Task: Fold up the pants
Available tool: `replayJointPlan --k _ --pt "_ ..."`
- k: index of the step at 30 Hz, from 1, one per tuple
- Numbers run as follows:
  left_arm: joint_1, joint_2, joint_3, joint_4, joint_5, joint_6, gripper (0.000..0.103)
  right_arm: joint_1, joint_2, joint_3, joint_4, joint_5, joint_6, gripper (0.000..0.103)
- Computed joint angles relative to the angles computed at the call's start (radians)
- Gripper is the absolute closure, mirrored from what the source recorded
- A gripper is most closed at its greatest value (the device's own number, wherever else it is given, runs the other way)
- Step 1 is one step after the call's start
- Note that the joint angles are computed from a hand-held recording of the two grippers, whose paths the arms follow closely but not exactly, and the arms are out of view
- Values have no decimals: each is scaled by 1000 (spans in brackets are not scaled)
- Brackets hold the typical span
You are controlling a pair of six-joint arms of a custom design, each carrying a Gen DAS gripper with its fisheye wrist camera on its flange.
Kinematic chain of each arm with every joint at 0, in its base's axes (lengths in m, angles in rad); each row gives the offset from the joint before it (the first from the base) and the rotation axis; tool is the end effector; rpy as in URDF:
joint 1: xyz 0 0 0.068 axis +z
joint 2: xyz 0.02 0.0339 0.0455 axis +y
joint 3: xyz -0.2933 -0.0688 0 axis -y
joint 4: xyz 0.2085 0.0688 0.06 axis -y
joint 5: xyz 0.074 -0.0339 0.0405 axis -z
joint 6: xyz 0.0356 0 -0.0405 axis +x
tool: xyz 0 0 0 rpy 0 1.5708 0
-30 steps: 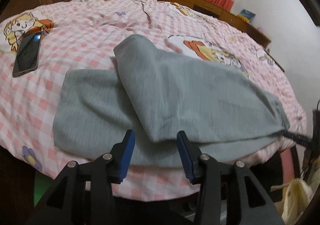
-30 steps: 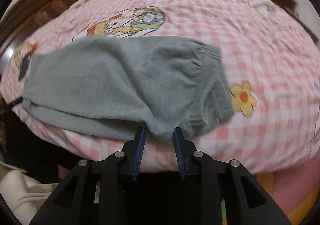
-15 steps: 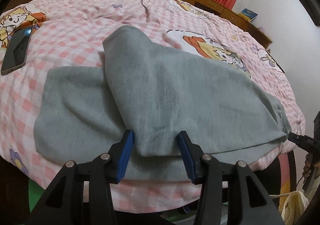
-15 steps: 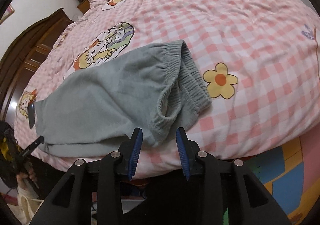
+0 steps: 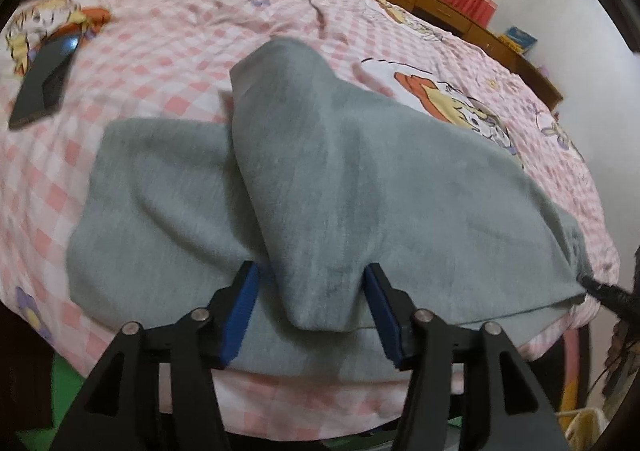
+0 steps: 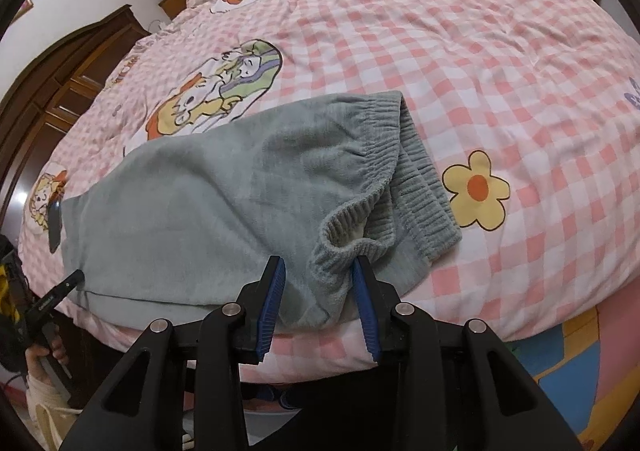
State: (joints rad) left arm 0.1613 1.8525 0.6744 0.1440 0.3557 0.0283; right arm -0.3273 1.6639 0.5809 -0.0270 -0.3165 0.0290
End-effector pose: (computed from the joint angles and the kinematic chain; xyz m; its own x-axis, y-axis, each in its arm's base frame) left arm 0.2899 0.0346 0.1333 -0.8472 -0.1110 -0.5196 0.0492 0.9574 -0.2847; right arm 0.2364 -0.0686 0.1529 -0.8427 0.3152 -0.4364 0.1990 0.9356 0.2916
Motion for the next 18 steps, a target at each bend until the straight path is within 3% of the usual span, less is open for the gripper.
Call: replayJointPlan --k 3,4,5,6,7,12,18 --pt "17 31 49 -59 72 -25 54 15 44 30 -9 35 26 67" --pt "15 25 50 -61 75 -24 72 13 51 37 -12 34 37 67" --pt "11 15 51 -66 76 -18 82 7 56 41 -12 24 42 68" --pt "5 -8 47 -74 80 3 83 2 59 44 -10 17 41 74" --pt "1 -26 40 -75 79 12 87 0 56 46 -7 23 35 88" --pt "-2 -176 -4 -118 95 69 91 -36 2 62 -19 12 8 92" --pt "2 -232 -52 -150 49 123 92 -128 -70 49 -45 -33 -38 93"
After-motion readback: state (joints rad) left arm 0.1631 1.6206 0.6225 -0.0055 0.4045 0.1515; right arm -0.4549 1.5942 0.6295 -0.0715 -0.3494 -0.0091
